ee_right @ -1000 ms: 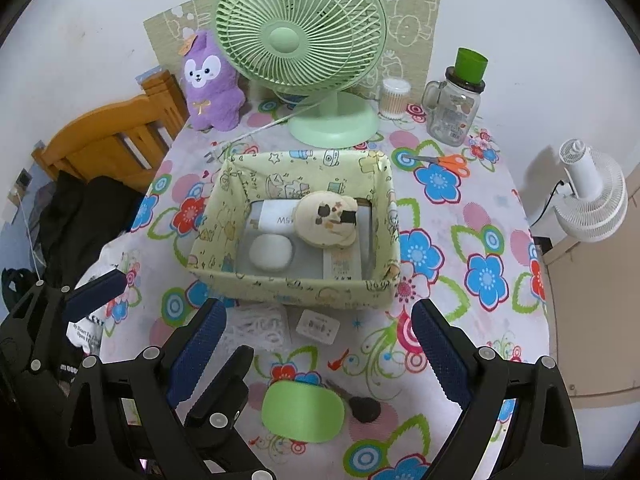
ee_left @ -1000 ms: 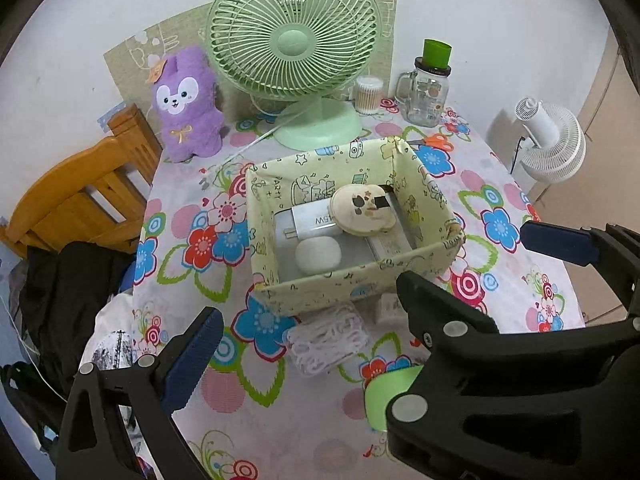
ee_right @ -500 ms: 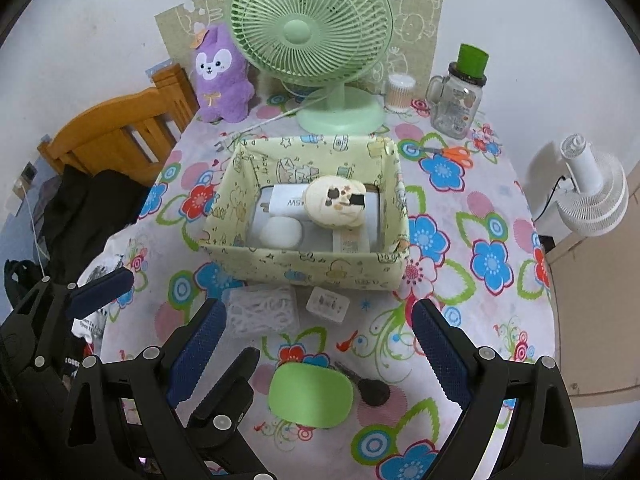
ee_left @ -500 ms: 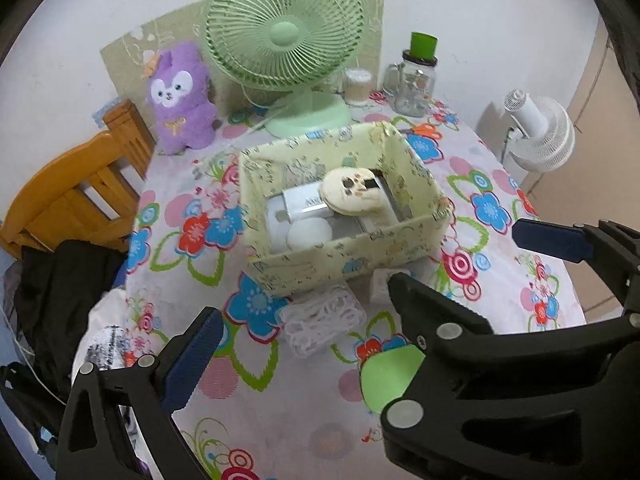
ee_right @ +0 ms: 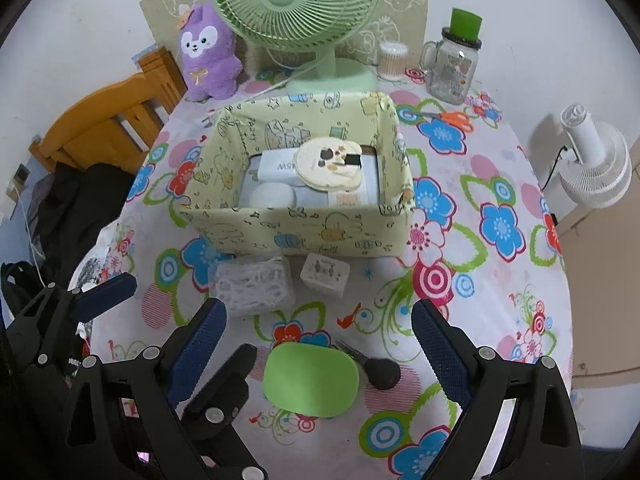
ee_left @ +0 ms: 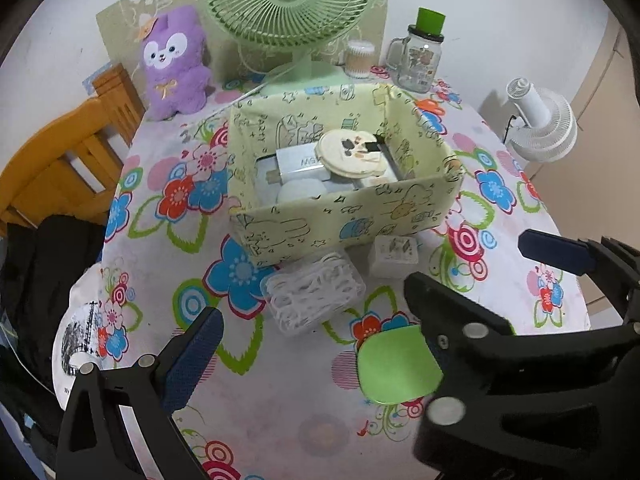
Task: Organize rigid objects
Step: 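Withdraw both grippers from the fabric box toward the remaining items, then lower the left gripper onto the clear floss box while the right gripper approaches the white plug adapter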
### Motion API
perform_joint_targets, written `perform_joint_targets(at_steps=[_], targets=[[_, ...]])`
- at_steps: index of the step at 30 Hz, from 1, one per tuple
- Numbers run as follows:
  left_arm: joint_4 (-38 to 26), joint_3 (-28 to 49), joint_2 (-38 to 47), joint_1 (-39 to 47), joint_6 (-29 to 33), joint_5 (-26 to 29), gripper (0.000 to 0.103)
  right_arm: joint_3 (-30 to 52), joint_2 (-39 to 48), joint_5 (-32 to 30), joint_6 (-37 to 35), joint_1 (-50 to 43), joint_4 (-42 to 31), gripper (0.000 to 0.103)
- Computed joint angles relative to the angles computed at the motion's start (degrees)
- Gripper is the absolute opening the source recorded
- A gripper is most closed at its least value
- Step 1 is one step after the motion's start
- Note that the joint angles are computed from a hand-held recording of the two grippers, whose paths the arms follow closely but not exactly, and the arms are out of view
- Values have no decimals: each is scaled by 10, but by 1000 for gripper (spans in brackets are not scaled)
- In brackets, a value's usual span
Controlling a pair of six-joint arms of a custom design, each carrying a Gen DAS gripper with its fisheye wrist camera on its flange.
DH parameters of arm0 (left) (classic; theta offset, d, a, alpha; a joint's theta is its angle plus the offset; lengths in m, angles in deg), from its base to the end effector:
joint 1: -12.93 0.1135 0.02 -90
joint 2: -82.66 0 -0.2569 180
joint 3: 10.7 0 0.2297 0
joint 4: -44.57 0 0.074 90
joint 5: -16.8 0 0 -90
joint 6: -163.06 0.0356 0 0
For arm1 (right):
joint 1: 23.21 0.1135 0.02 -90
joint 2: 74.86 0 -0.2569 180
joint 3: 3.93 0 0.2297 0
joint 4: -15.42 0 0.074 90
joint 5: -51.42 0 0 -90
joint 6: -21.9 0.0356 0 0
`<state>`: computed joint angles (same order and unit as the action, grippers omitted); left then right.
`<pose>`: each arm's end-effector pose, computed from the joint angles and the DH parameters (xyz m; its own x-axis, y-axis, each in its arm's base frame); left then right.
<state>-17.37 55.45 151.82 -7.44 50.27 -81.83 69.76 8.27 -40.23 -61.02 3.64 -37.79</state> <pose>0.1933 -0.0661 0.2426 -0.8932 -0.0769 -0.4430 -0.0666 0.9970 -0.0387 0.2370 0.1211 0.2335 -0.8435 -0.2889 -0.4528 -0.3621 0.9285 0.0820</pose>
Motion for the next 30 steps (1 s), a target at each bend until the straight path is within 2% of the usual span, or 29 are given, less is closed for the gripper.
perform_joint_targets(at_steps=[13,23,30], targets=[[58,-58,26,57,7,22,100,-42,29,-3,-2,-16,57,96],[107,-76,86,72,-5,44,100,-52,77,-4,-1,-40,90,95],[141,-79,133,60,-27,48,100,-56,106,-14,-13,-61,108,88]])
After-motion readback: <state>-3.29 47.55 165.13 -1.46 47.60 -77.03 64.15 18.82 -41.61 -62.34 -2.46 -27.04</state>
